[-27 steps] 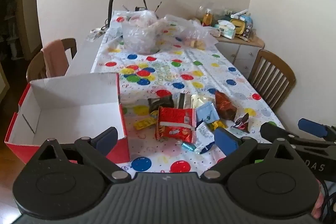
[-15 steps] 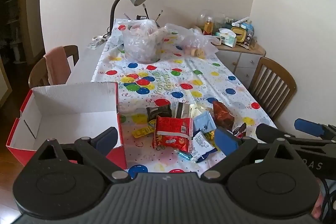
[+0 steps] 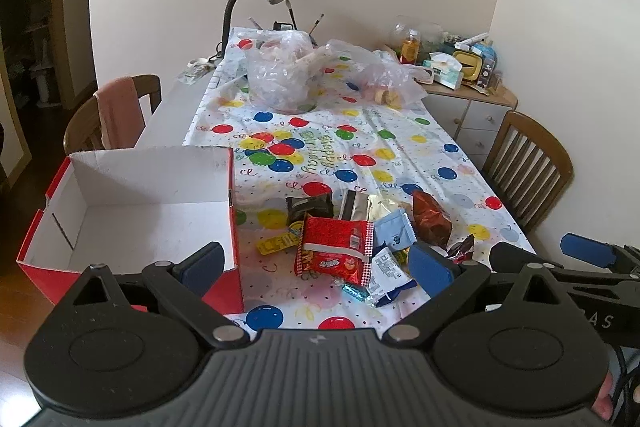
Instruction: Organize snacks
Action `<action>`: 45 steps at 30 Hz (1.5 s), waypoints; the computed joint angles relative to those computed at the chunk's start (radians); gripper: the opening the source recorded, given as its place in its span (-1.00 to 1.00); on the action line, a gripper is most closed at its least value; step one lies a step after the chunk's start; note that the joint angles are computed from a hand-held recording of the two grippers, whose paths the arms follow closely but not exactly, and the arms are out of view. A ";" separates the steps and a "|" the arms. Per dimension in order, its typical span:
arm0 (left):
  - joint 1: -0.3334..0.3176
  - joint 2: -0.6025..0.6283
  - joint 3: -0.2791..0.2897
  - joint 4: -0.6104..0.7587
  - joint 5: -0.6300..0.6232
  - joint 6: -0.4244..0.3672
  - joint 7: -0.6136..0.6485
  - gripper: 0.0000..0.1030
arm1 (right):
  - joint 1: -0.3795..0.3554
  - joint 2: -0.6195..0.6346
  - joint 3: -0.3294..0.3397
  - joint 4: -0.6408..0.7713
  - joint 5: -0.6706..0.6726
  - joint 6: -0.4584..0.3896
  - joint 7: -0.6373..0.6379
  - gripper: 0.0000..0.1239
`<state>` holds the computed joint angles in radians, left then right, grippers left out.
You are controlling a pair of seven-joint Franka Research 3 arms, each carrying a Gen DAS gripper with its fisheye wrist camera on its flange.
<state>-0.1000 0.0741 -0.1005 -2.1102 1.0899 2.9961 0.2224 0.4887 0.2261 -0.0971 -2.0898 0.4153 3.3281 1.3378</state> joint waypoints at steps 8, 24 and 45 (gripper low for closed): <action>0.002 -0.009 -0.005 -0.010 -0.033 -0.016 0.027 0.92 | -0.023 -0.003 0.017 0.010 -0.034 -0.036 0.020 0.66; 0.011 -0.016 -0.008 -0.029 -0.092 -0.022 0.095 0.92 | 0.064 0.006 -0.079 0.012 -0.101 -0.055 0.111 0.66; 0.006 -0.006 -0.003 -0.017 -0.090 -0.021 0.098 0.92 | 0.149 0.017 -0.167 0.016 -0.125 -0.050 0.152 0.66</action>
<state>-0.0941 0.0685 -0.1033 -2.1273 0.9994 2.9752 0.3201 0.6374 0.2435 -0.2637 -2.0733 0.2902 3.2781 1.4900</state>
